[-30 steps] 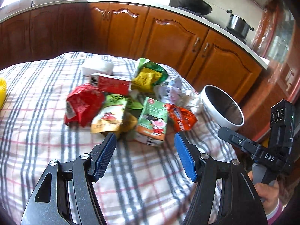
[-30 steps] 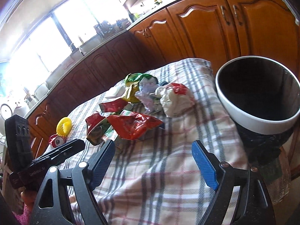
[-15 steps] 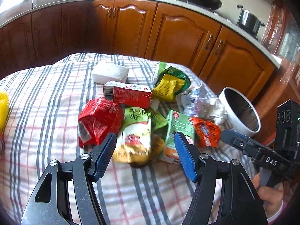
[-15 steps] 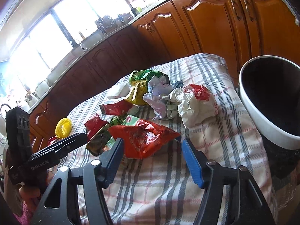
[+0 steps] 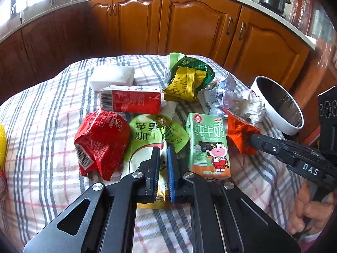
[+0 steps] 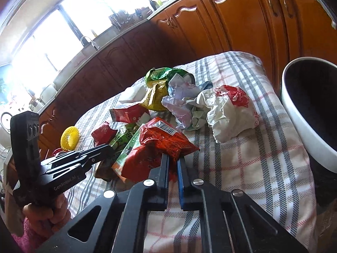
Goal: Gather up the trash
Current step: 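Grasp the green juice pouch with the left gripper while the right gripper grasps the red snack bag, then carry the pouch and bag over the bin and open both grippers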
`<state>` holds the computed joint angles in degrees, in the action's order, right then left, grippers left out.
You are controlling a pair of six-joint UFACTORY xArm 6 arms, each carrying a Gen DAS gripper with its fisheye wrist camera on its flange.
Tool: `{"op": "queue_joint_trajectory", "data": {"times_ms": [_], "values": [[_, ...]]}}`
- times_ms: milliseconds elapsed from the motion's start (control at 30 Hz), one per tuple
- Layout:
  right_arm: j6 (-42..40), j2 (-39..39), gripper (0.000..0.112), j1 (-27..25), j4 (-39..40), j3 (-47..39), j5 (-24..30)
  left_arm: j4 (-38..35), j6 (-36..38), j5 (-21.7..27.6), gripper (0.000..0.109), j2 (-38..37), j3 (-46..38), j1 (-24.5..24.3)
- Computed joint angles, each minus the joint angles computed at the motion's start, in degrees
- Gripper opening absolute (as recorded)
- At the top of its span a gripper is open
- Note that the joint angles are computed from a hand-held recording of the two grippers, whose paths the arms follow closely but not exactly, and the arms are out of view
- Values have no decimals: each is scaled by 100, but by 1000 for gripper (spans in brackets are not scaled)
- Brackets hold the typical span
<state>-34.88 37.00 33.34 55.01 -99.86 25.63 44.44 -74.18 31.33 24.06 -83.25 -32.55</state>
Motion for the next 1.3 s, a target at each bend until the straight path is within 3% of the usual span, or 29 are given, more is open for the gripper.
{"op": "queue_joint_trajectory", "data": {"times_ms": [333, 633, 733, 800, 833, 900, 1000, 1300], "values": [[-588, -652, 3, 0, 528, 735, -252, 948, -999, -81, 3, -683, 591, -150], [-748, -933, 3, -33, 637, 1147, -232, 110, -106, 42, 6, -466, 528, -293], [-692, -924, 3, -56, 615, 1184, -201, 224, -87, 282, 21, -411, 410, -360], [-680, -915, 3, -77, 627, 1181, -181, 139, 130, 353, 38, -322, 305, -379], [-679, -914, 3, -87, 638, 1180, -169, 123, 187, 324, 37, -291, 289, -372], [-711, -947, 3, -92, 673, 1225, -200, 112, 283, 217, 16, -239, 267, -372], [-763, -951, 3, -123, 728, 1230, -226, 300, 270, 508, 10, -168, 105, -461], [-1100, -1186, 3, -214, 1089, 1426, -315, 976, -718, 317, 4, -582, 390, -453]]}}
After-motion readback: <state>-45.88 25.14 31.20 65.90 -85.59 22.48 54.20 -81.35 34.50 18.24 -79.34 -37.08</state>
